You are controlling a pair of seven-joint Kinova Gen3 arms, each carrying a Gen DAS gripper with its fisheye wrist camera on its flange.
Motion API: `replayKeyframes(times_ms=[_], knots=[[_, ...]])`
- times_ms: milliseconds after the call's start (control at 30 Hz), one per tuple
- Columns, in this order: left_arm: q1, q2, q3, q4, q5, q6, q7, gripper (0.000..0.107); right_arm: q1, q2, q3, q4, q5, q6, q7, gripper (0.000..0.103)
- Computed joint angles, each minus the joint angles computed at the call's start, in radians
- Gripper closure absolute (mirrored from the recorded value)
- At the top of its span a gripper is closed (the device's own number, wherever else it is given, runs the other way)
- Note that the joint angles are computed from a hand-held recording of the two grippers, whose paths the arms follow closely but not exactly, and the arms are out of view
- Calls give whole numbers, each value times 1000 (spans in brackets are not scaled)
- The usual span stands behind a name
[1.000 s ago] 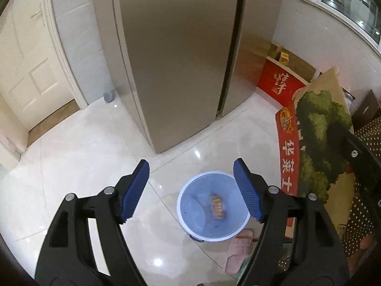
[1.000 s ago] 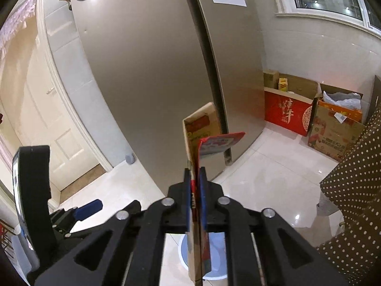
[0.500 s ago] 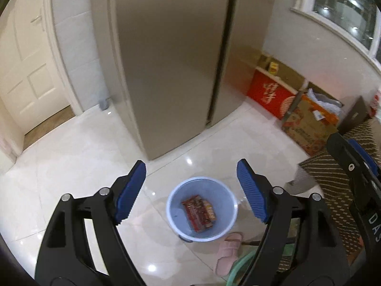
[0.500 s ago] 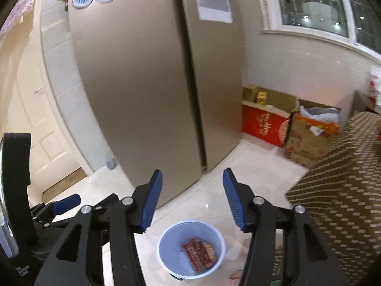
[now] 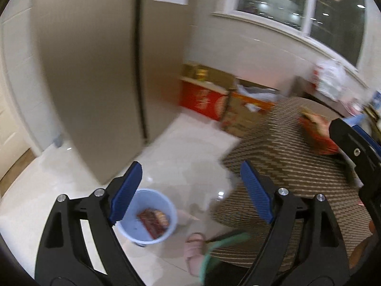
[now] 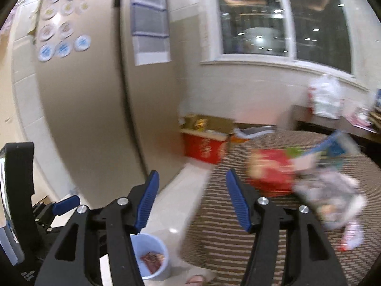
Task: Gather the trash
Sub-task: 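Return to the table and grasp the small white-red packet with the right tool, then grasp the newspaper bundle with the left tool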
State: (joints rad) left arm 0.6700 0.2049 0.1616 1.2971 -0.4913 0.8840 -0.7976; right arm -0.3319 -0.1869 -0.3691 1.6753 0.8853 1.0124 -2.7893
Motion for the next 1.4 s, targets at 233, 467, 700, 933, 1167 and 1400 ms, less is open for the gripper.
replayKeyframes(times_ms=[233, 467, 700, 933, 1167, 1400], knots=[[131, 121, 52, -185, 88, 52, -97, 23, 109, -203, 49, 125, -92, 102, 18, 43], [238, 251, 23, -369, 175, 138, -149, 23, 192, -344, 187, 229, -240, 89, 82, 43], [347, 334, -79, -500, 150, 213, -138, 23, 246, -353, 292, 250, -359, 37, 170, 43], [344, 361, -92, -554, 159, 250, -128, 23, 235, -345, 391, 260, -508, -22, 317, 56], [353, 433, -89, -681, 202, 309, -164, 23, 276, -327, 445, 266, -609, -74, 427, 96], [356, 481, -99, -774, 271, 337, -139, 23, 441, -344, 355, 262, -599, -62, 439, 100]])
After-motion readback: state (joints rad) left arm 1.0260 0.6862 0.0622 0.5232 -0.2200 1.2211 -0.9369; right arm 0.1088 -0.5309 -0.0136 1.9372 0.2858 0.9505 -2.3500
